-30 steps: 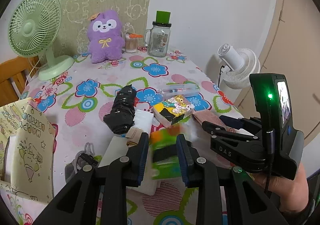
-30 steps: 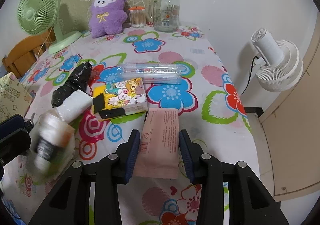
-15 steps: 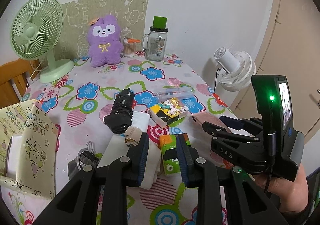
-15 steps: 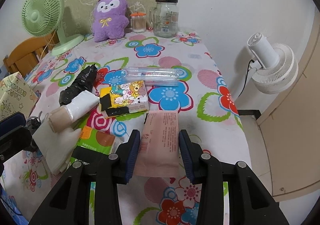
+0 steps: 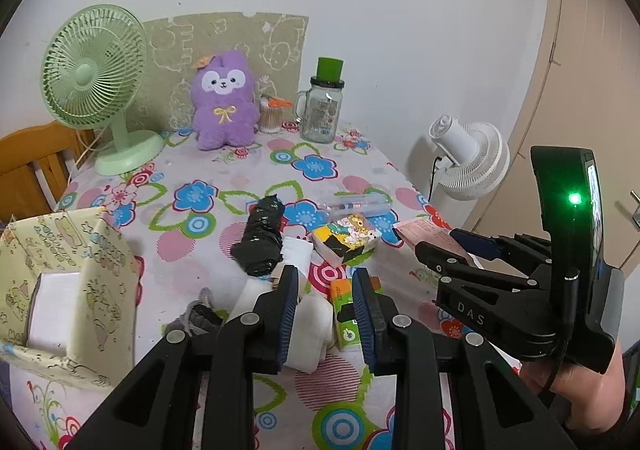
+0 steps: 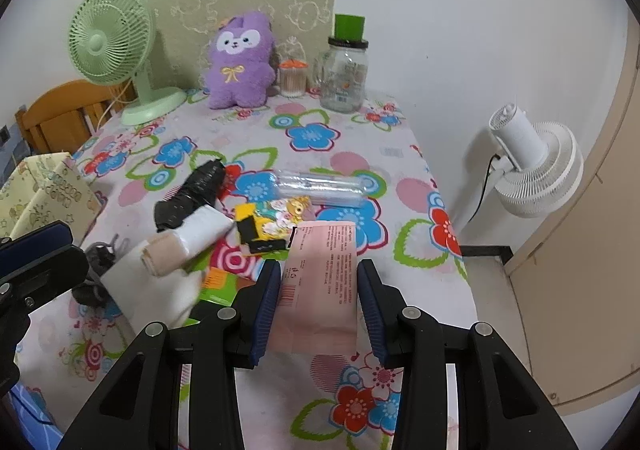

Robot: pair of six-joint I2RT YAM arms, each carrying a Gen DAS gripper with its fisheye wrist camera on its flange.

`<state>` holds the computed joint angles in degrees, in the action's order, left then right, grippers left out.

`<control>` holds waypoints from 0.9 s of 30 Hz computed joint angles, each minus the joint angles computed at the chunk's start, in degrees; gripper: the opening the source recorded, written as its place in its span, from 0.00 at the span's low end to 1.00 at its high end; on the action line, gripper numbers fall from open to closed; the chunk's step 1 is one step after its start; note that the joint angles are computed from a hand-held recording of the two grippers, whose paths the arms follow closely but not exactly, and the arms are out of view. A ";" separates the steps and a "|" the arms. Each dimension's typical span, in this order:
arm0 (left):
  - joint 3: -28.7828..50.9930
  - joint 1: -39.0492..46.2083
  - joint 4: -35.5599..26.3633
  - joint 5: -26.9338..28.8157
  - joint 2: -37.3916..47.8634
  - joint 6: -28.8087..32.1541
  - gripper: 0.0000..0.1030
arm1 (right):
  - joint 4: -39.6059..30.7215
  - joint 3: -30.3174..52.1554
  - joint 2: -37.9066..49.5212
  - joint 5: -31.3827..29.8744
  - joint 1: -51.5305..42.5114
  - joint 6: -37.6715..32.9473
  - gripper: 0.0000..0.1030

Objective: Organize soft objects
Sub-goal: 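Carry the pink packet in the right gripper over the yellow storage box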

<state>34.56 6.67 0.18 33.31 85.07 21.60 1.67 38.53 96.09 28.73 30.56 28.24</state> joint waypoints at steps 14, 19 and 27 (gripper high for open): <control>1.37 9.67 -4.39 6.45 -2.14 3.18 0.27 | -6.61 3.82 -4.95 5.71 7.31 1.42 0.41; 2.65 13.65 -5.47 8.41 -1.29 4.26 0.27 | -7.83 7.49 -3.34 6.53 9.50 0.47 0.41; 5.87 19.77 -7.05 10.71 1.28 5.78 0.27 | -8.34 14.35 1.60 6.22 12.62 -0.91 0.41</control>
